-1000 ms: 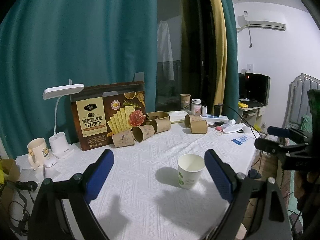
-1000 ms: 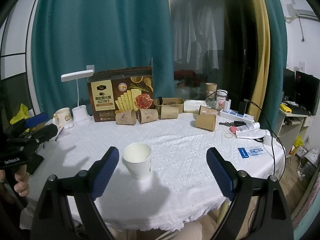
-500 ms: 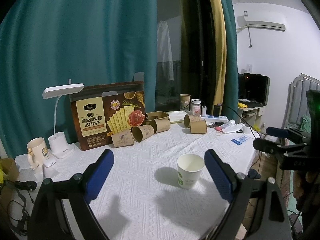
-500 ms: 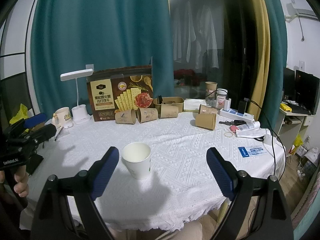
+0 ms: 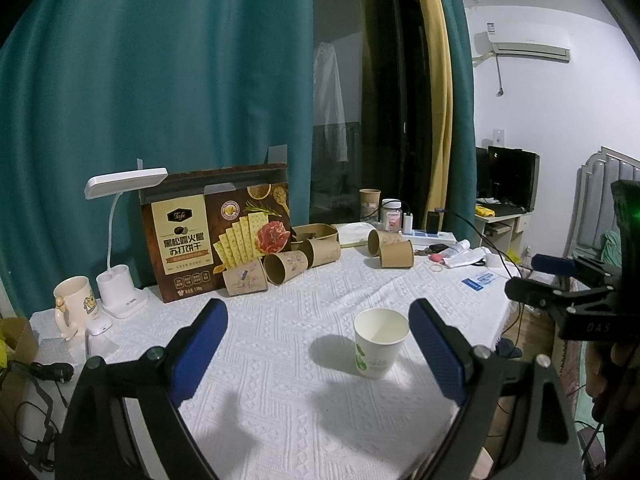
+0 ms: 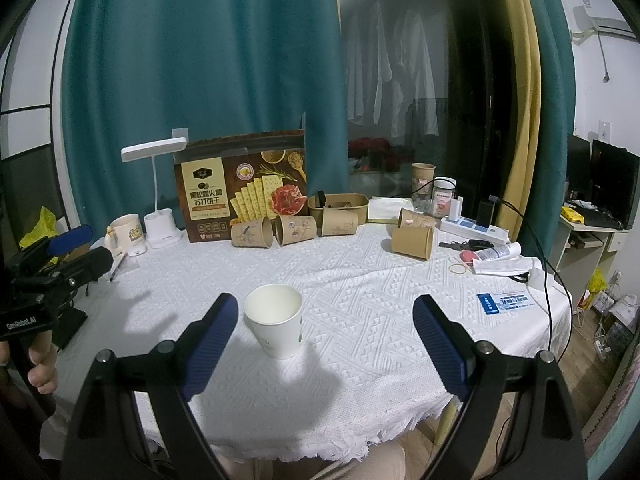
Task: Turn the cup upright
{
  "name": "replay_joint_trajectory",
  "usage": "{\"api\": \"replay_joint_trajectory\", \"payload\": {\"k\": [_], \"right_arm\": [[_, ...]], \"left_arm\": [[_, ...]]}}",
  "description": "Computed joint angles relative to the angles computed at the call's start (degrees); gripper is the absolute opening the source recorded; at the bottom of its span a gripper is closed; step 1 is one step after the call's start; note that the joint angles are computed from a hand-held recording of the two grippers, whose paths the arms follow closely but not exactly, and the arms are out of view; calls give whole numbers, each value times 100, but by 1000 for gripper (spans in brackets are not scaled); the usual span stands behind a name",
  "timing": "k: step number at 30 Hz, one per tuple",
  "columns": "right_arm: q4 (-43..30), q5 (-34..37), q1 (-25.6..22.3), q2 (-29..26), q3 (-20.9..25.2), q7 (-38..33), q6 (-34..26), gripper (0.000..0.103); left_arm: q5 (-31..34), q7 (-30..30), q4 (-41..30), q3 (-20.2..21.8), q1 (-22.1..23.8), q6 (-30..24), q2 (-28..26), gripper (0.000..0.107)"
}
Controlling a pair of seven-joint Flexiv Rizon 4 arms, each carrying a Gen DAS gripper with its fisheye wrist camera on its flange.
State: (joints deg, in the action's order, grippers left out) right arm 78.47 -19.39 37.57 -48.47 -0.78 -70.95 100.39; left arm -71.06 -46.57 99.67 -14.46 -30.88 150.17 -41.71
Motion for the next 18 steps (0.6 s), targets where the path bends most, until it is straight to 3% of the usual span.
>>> {"api": "replay_joint_trajectory", "payload": {"k": [18], "right_arm": [[-7, 38, 67, -47, -62, 19, -9, 88]], "left_arm": [[-58, 101, -135, -33, 1, -30, -61, 92]]}}
